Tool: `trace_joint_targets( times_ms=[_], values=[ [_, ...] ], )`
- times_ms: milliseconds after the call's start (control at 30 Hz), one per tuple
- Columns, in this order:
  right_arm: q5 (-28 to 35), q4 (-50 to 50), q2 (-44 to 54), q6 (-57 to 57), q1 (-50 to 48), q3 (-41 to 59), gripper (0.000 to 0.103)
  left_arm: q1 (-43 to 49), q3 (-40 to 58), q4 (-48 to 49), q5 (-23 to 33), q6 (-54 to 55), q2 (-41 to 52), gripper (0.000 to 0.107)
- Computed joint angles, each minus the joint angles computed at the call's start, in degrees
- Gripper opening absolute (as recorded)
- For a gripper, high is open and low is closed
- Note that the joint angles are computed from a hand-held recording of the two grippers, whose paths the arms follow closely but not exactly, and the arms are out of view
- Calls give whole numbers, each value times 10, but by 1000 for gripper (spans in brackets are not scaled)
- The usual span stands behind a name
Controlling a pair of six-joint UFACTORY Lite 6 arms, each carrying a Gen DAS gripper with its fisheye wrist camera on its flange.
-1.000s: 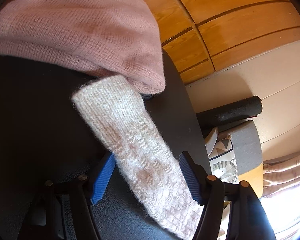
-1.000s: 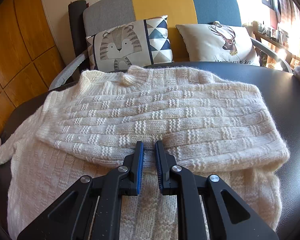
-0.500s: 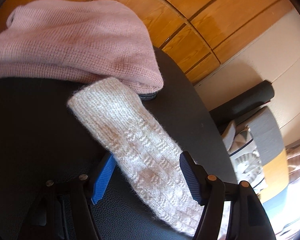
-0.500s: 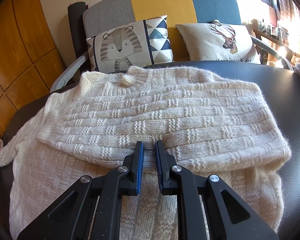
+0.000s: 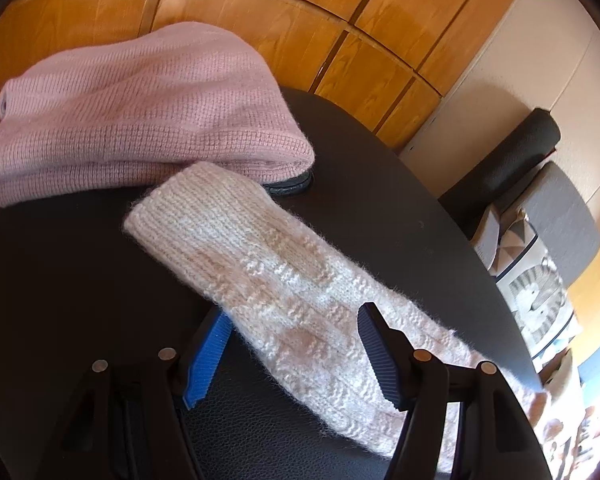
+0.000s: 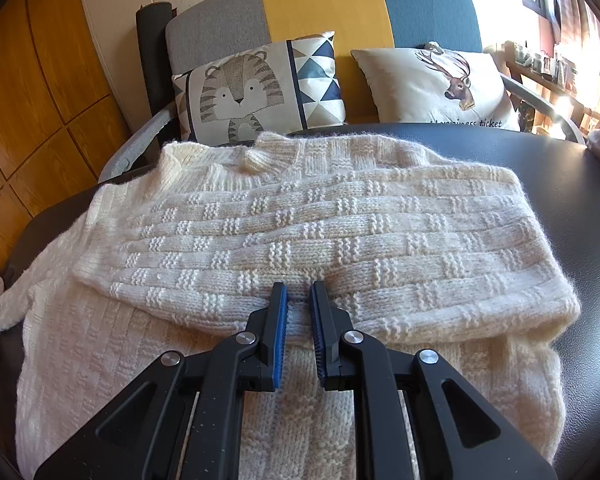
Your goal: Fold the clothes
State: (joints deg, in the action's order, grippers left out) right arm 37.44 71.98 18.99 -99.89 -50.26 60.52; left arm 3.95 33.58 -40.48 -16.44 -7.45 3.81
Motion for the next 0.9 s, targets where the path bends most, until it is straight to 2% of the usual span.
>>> trace_joint_targets(
  times_ms=[33, 100, 133, 200, 267, 333, 367, 533, 900],
  values=[
    [0, 0, 0, 0, 0, 0, 13, 0, 3, -25, 0, 26, 2, 59],
    [0, 0, -1, 0, 0, 0, 13, 0, 7, -65, -2, 68, 6, 44],
    [0, 0, -1, 0, 0, 0, 13, 5, 6, -56, -2, 58, 7, 41],
    [0, 1, -1, 0, 0, -1, 13, 12, -4, -25, -4, 25, 2, 28],
    [0, 1, -1, 0, 1, -1, 13, 19, -15, 10, -10, -10, 0, 23],
    [0, 1, -1, 0, 1, -1, 13, 36, -32, 76, -24, -61, 2, 21],
    [0, 1, -1, -1, 0, -1, 13, 39, -24, 81, -24, -63, 11, 20],
    [1, 1, -1, -1, 0, -1, 13, 44, -9, 80, -25, -59, 30, 19],
    [1, 1, -2, -2, -1, -2, 13, 33, -68, 43, -19, -15, -34, 11]
  ],
)
